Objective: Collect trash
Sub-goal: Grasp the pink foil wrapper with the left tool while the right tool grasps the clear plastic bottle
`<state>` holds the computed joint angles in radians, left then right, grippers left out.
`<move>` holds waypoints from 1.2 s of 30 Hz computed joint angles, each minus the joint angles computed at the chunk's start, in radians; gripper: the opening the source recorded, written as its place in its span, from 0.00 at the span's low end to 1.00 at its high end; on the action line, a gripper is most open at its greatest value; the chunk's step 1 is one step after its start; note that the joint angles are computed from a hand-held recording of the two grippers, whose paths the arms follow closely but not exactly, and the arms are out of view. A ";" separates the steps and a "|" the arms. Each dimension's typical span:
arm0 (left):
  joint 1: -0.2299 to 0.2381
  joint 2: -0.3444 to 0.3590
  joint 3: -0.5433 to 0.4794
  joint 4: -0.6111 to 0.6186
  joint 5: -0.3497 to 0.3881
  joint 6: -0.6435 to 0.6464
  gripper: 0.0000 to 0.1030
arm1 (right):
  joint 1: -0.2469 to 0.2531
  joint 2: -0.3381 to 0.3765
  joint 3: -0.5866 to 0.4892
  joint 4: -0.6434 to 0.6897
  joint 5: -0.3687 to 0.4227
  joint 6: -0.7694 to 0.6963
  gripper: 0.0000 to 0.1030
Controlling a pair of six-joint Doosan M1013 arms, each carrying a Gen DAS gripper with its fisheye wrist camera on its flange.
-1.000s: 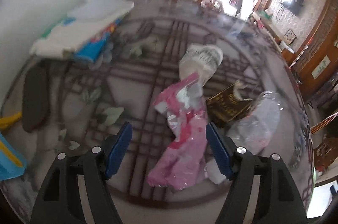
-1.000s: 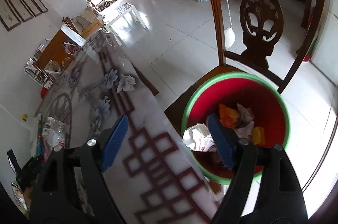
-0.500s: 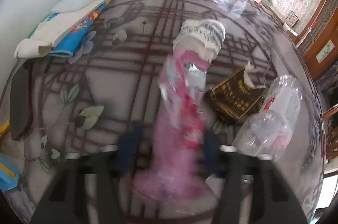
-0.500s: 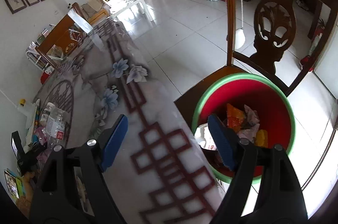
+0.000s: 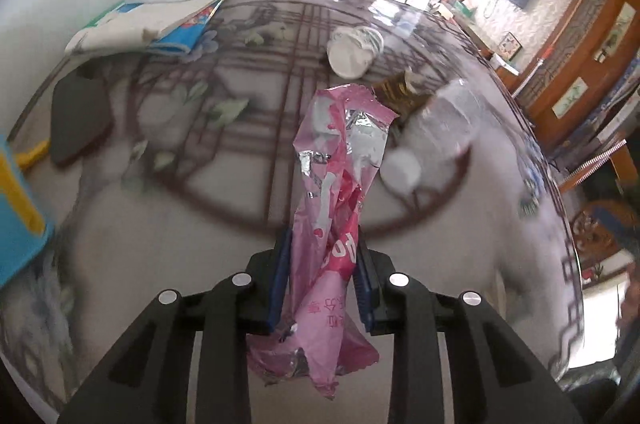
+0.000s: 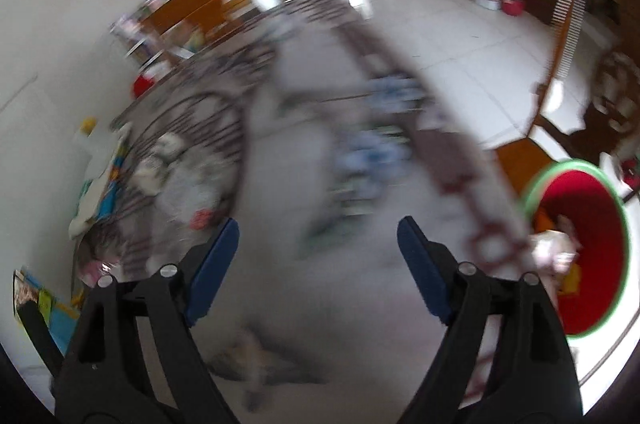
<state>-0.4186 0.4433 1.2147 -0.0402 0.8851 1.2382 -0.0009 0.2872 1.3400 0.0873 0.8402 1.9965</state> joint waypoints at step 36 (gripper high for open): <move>0.023 0.002 0.045 -0.152 -0.010 0.037 0.29 | 0.123 0.289 -0.330 0.022 0.161 -0.073 0.67</move>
<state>-0.3952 0.4453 1.2602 -0.1922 0.8746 1.2752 0.1225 0.5762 1.0100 0.1095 1.0014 1.9240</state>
